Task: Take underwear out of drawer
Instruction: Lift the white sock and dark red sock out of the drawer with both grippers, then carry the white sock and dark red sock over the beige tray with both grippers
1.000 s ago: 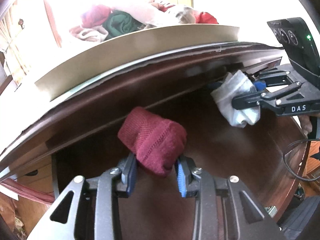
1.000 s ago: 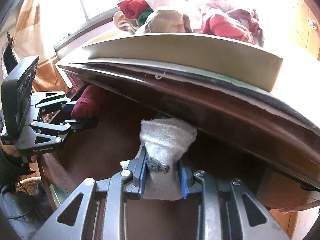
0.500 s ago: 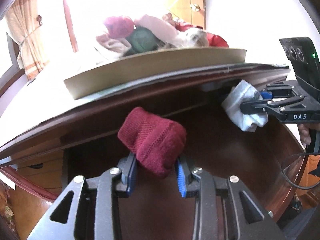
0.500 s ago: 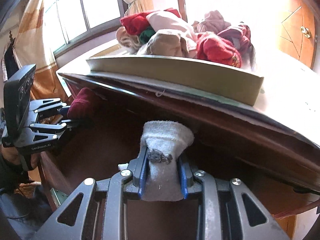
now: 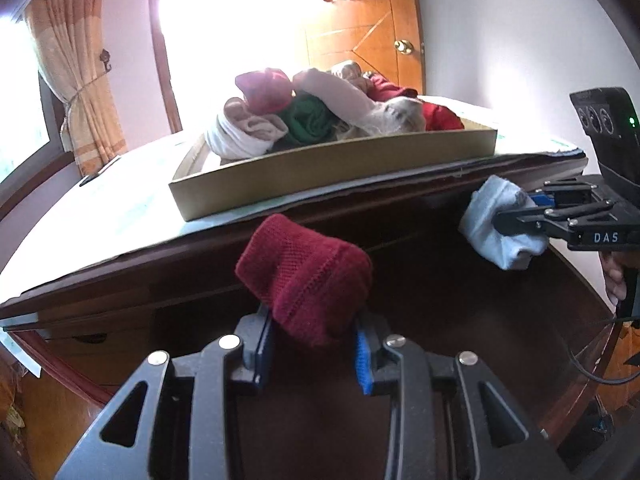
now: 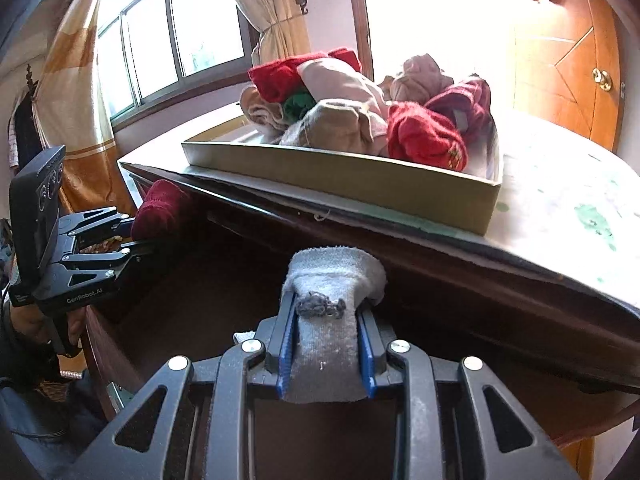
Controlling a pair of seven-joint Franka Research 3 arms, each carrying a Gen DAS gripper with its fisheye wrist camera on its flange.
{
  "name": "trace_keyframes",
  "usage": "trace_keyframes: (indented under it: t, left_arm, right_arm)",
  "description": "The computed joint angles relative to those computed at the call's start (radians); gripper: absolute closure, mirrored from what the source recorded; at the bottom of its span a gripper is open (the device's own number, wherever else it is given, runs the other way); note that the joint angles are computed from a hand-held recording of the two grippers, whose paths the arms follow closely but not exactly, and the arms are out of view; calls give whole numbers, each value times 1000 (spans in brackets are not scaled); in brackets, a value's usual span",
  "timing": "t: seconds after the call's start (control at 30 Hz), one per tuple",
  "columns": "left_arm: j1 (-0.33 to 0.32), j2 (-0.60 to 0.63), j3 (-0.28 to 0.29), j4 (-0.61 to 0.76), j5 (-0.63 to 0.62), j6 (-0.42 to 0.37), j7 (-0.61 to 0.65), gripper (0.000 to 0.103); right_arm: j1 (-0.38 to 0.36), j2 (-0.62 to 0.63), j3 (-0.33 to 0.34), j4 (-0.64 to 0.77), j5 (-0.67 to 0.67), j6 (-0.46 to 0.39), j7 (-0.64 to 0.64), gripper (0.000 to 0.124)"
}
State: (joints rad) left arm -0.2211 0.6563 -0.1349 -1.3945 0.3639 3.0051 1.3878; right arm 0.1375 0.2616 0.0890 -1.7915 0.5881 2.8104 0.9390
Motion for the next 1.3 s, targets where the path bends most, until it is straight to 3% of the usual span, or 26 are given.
trace_keyframes:
  t: [0.43,0.77,0.97,1.3]
  left_arm:
    - [-91,-26,148,-61,77,139,-160,71]
    - [-153,-34,249,-91,96,230,-255,71]
    - [-186,-33,295,-101,75,266,-270,71]
    - [-247,-30,367,-122,-2,327,-238,71]
  right_arm:
    - [-33,-53,51,-62,233,104,-218,95]
    - [-24,-87,79,-81,527,197,-520,95]
    - [-6,-92,67,-77,609,208,-600,95]
    - [23,-108,50,-58,883,224,-881,95]
